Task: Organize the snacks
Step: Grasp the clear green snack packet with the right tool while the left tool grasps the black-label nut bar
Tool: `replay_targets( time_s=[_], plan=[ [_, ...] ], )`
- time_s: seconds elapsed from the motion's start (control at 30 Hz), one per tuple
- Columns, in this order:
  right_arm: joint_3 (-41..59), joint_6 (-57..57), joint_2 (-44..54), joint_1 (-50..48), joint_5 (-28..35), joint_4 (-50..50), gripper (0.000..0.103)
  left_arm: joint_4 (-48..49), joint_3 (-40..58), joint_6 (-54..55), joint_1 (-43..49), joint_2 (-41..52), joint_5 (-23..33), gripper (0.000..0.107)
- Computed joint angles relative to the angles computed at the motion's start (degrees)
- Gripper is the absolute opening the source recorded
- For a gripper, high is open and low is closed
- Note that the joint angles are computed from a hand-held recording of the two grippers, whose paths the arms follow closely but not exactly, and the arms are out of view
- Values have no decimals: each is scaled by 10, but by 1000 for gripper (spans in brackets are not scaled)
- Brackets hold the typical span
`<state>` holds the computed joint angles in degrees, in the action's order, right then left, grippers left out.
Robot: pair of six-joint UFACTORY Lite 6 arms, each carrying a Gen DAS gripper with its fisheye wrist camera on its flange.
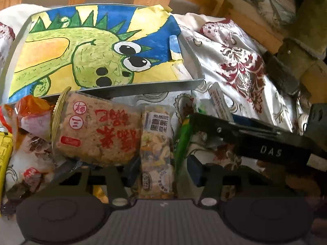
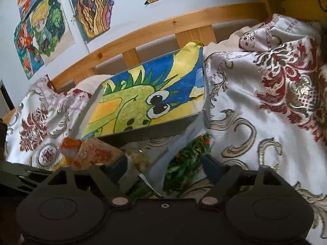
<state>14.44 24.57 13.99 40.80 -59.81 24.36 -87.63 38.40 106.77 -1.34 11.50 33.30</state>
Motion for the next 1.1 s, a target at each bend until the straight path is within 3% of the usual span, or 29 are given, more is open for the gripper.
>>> replay_targets(
  time_s=[0.1,0.17,0.33,0.63,0.87,1.1],
  plan=[
    [20,-16,9,4,26,20,83,4,13,-25,-9,10,-17,43],
    [28,-29,14,9,42,37,76,8,15,-32,-13,10,-27,39],
    [33,-83,12,42,60,110,63,35,19,-57,-6,9,-21,38],
    [43,-112,32,55,58,130,57,35,36,-66,-34,26,-39,41],
    [28,-112,20,81,36,171,44,77,35,-100,-6,23,8,38],
    [20,-116,23,113,7,200,39,106,17,-110,15,-6,43,38]
  ],
)
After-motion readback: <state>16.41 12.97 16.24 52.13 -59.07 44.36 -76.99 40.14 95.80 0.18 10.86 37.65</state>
